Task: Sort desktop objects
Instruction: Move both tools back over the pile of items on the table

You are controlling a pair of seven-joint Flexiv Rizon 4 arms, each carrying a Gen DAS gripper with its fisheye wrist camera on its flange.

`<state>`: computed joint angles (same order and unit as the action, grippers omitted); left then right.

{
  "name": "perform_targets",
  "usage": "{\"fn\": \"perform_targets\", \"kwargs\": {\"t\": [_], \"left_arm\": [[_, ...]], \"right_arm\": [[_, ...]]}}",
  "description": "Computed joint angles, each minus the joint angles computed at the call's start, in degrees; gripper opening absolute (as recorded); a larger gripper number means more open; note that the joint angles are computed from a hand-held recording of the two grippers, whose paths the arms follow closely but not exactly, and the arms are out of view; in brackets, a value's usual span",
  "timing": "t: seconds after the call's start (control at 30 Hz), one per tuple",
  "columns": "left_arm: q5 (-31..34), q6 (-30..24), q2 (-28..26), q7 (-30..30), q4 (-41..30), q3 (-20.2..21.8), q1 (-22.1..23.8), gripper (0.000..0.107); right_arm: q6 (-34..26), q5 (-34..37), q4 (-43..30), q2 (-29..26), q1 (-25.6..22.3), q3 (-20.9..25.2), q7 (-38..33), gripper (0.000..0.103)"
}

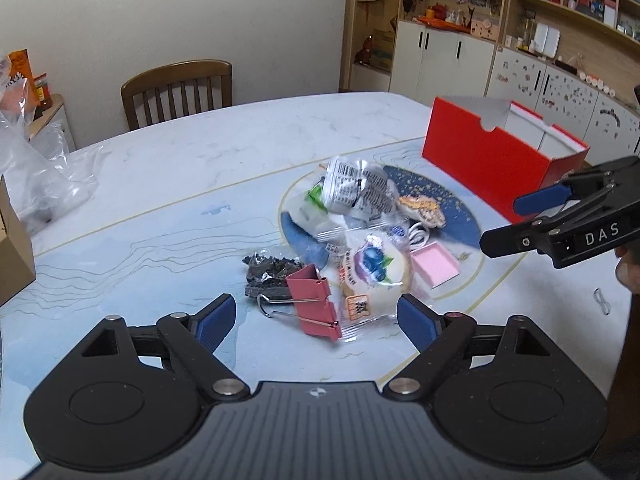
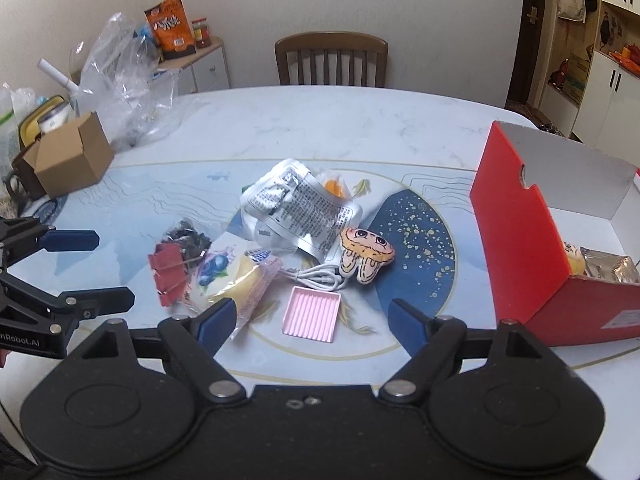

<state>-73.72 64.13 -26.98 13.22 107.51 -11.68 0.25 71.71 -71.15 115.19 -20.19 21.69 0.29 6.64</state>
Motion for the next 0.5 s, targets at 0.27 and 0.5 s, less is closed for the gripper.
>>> {"fn": "perform_targets", "kwargs": {"t": [0.27,0.5], "left_arm": [[-1.29,6.29,-3.46,0.94,-2.53,-1.48,-1.18,0.088],[-0.41,9.9,-5.18,-0.73,-3.39,-3.27,-0.9,0.088]], "right_arm": [[0.37,1.37,-1.79,-3.46,0.28,-0.98,-1.62,0.082],[1.13,5.49,-3.27,-6.27,1.26,-2.13,-4.11,0.075]]}}
